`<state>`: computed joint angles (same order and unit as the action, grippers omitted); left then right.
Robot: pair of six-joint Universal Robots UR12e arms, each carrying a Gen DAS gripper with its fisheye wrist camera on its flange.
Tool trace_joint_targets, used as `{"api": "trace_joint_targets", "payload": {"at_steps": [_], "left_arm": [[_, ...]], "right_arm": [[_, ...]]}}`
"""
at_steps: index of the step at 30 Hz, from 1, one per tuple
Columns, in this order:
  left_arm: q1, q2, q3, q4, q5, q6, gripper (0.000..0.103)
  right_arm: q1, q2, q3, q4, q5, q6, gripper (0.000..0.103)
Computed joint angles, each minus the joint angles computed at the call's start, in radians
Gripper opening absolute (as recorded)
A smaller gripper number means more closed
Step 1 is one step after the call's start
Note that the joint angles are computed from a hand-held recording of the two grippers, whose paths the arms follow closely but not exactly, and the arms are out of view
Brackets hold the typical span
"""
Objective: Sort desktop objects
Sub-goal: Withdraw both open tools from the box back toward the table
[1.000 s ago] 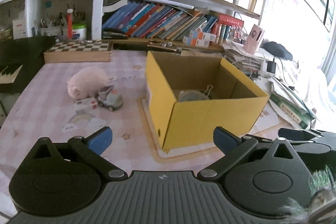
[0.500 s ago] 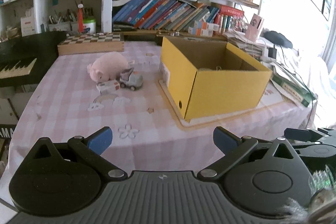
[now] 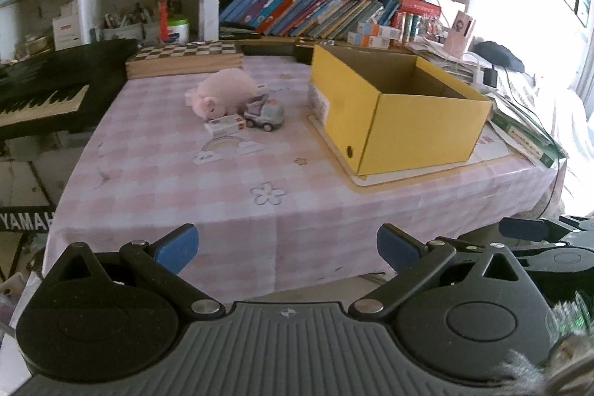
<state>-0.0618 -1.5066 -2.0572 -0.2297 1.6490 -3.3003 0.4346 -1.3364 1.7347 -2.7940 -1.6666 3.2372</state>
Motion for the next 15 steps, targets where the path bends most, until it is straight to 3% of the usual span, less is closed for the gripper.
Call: {"api": "trace_joint_targets", "payload": {"at_steps": [15], "left_arm": [[0.053,0.059,-0.052,-0.013,0.031,-0.031,0.103]], "right_arm": [[0.046,0.033,-0.041,0.012,0.075,-0.063,0.093]]}}
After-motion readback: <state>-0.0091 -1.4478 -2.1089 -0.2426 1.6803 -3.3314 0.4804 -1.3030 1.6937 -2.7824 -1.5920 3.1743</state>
